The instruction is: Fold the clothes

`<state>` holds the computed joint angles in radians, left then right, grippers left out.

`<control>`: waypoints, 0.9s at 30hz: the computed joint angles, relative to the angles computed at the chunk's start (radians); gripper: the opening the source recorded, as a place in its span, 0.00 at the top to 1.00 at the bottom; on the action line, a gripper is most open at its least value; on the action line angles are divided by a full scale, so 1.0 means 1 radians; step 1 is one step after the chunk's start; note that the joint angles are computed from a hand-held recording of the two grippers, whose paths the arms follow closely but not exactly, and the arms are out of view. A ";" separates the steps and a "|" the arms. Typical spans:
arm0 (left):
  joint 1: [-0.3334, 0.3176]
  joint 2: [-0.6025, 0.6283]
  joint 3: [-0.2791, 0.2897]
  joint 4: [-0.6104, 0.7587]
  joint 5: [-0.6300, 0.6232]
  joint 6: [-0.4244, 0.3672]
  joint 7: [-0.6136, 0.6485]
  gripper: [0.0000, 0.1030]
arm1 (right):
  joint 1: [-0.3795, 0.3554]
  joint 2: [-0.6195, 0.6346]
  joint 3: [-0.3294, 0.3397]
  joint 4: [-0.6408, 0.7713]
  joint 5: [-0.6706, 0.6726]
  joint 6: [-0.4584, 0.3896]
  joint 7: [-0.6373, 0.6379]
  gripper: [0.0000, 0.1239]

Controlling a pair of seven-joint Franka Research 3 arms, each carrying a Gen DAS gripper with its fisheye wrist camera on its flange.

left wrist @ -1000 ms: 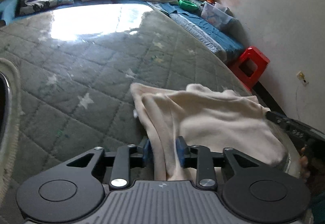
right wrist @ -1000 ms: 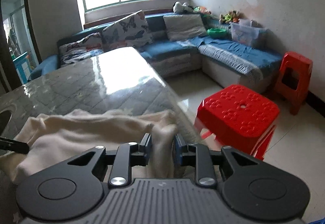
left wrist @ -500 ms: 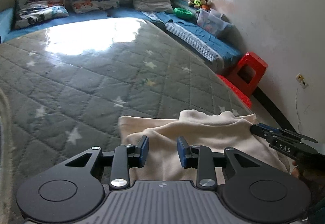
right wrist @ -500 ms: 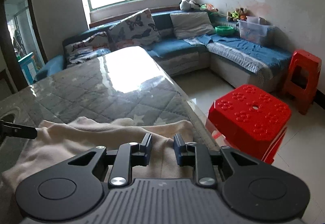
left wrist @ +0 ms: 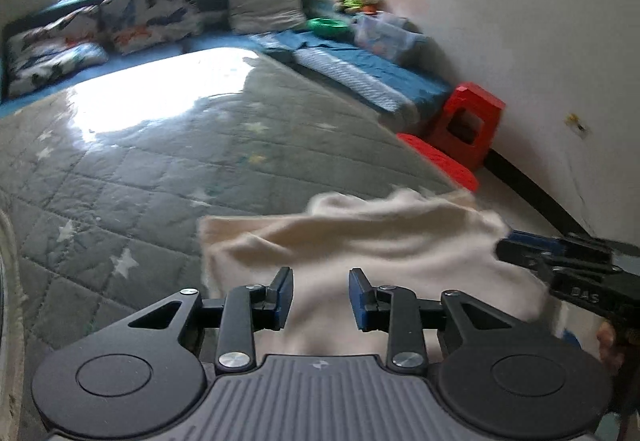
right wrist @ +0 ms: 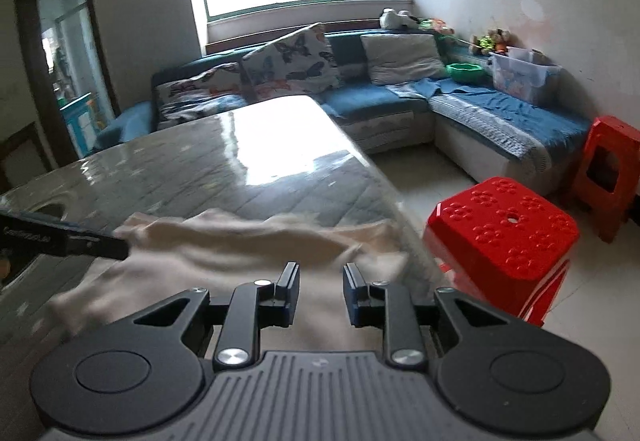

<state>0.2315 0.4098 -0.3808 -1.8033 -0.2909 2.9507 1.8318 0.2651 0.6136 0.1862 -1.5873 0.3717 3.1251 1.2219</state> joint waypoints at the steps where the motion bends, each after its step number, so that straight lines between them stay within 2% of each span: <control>1: 0.020 -0.016 -0.029 -0.029 -0.016 0.015 0.031 0.68 | -0.023 -0.020 0.034 -0.035 0.005 0.013 -0.022 0.81; 5: 0.068 -0.071 -0.107 -0.129 -0.083 0.072 0.124 0.68 | -0.099 -0.074 0.155 -0.145 0.024 0.061 -0.110 0.81; 7: 0.078 -0.085 -0.127 -0.163 -0.105 0.094 0.154 0.68 | -0.113 -0.086 0.186 -0.177 0.020 0.088 -0.139 0.81; 8: 0.068 -0.088 -0.117 -0.170 -0.101 0.092 0.151 0.68 | -0.116 -0.087 0.196 -0.187 0.015 0.098 -0.149 0.81; 11: 0.026 -0.082 -0.065 -0.173 -0.078 0.072 0.102 0.68 | -0.083 -0.082 0.172 -0.200 -0.004 0.121 -0.149 0.81; 12: 0.038 -0.079 -0.078 -0.178 -0.092 0.080 0.112 0.67 | -0.056 -0.081 0.142 -0.201 -0.010 0.118 -0.139 0.81; 16: 0.070 -0.092 -0.117 -0.199 -0.119 0.099 0.142 0.67 | -0.014 -0.095 0.094 -0.215 -0.034 0.120 -0.119 0.81; 18: 0.099 -0.097 -0.152 -0.204 -0.151 0.112 0.171 0.67 | -0.023 -0.099 0.106 -0.209 -0.043 0.117 -0.118 0.81; 20: 0.109 -0.099 -0.164 -0.204 -0.170 0.124 0.182 0.66 | -0.057 -0.092 0.150 -0.201 -0.049 0.127 -0.127 0.81; 21: 0.103 -0.099 -0.158 -0.203 -0.170 0.129 0.174 0.66 | -0.072 -0.085 0.171 -0.193 -0.052 0.131 -0.129 0.81; 24: 0.056 -0.095 -0.102 -0.197 -0.130 0.118 0.114 0.66 | -0.065 -0.066 0.176 -0.170 -0.057 0.127 -0.118 0.80; 25: 0.050 -0.092 -0.094 -0.196 -0.120 0.114 0.102 0.66 | -0.055 -0.061 0.168 -0.163 -0.057 0.117 -0.112 0.80; 27: 0.051 -0.094 -0.095 -0.205 -0.112 0.118 0.096 0.66 | 0.002 -0.059 0.108 -0.157 -0.053 0.095 -0.089 0.80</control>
<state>0.2827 0.3162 -0.4761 -2.0085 -0.4026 3.0682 1.9278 0.2670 0.5551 0.2939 -1.7444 0.3186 3.2204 1.1331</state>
